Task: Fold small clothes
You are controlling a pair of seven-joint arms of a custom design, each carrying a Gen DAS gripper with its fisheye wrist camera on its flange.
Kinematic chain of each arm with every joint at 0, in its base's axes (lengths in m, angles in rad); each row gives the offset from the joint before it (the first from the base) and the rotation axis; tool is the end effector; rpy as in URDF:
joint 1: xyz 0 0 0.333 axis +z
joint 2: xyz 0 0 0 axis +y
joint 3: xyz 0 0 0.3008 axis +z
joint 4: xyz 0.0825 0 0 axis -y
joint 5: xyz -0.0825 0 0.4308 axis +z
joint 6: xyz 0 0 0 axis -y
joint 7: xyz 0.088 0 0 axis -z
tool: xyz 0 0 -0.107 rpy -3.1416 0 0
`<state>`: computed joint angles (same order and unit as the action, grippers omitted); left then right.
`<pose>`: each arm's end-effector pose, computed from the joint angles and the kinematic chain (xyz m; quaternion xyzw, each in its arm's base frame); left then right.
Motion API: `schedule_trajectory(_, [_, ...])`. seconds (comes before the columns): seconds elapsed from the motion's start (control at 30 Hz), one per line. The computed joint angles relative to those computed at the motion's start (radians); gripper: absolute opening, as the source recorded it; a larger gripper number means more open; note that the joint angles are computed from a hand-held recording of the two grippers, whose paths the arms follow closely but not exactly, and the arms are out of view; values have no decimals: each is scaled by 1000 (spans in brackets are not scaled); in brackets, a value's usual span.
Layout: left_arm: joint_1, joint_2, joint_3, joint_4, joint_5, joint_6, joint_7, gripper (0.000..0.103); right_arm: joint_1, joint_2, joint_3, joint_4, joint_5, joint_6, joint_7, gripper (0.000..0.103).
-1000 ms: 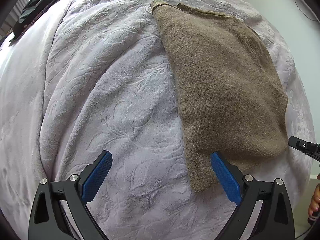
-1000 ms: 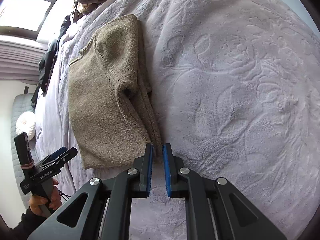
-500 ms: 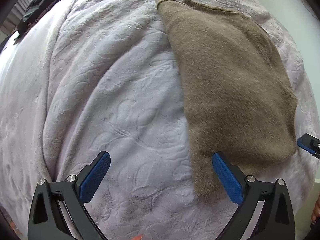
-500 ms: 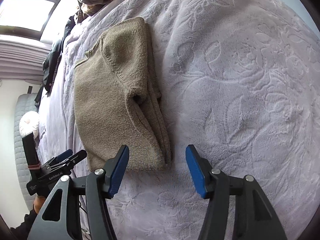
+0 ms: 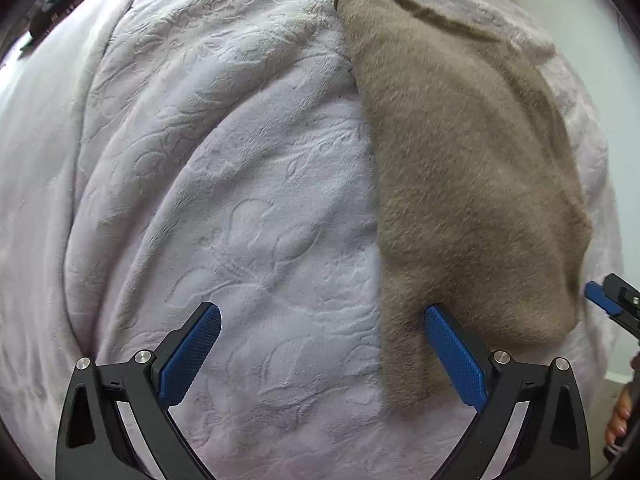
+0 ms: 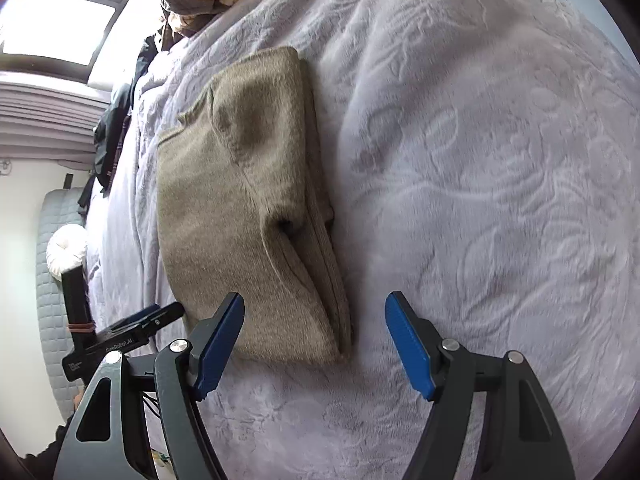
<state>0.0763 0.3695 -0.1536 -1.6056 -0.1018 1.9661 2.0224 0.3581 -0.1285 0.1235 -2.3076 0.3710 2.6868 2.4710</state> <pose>0.6992 -0.0507 0.3857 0.5176 -0.8524 0.0601 0.0442 0.5117 0.2551 0.4105 -0.4025 0.8741 0.0885 0.2570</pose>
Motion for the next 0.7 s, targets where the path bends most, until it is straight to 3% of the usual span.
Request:
schedule_trajectory(0.23, [4,106,-16,156,-47,-28,-23,102,-7,28,-25,11,81,62,-75,76])
schedule_trajectory(0.5, [-3,185,-36,266,-58,-54,-52,102,-23,85,-41,69,174,47,-211,76])
schedule_trajectory(0.7, [-1,194,-56,291,-82,-73,-54,102,-38,127,-45,103,334,61,-354,76])
